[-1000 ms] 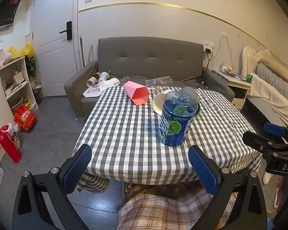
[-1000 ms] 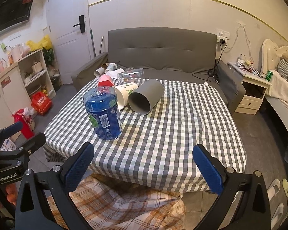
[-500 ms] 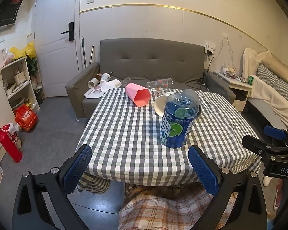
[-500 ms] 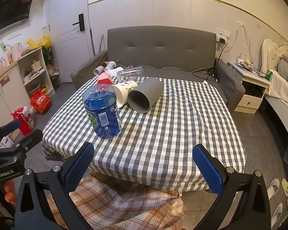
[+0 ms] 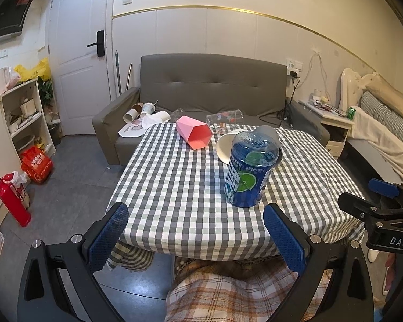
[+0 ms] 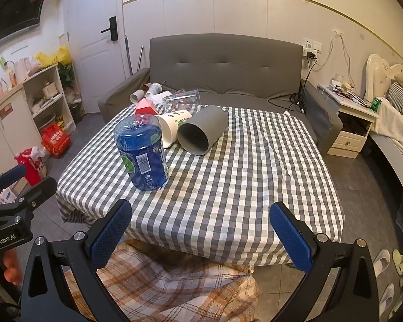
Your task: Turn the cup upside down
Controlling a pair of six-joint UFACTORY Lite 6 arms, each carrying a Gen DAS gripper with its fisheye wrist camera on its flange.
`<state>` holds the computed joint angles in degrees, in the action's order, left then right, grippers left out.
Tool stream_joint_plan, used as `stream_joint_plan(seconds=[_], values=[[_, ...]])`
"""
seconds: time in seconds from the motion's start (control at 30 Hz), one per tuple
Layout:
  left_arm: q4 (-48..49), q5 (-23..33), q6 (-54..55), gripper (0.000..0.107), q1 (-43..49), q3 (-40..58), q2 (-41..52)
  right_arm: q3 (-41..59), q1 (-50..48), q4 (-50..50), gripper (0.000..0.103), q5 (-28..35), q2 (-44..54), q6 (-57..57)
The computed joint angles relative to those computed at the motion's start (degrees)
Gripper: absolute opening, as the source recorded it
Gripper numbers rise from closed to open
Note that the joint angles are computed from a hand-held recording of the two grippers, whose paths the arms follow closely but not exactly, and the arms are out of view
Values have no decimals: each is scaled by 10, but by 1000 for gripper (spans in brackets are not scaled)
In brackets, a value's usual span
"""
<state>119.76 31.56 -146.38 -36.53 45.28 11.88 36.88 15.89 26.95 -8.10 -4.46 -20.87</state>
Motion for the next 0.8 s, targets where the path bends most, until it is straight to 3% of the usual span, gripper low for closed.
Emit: stream_joint_plan(seconds=[0.8], values=[[6, 2, -6, 103, 1, -2, 0, -3, 1, -9, 103, -4, 6, 9]])
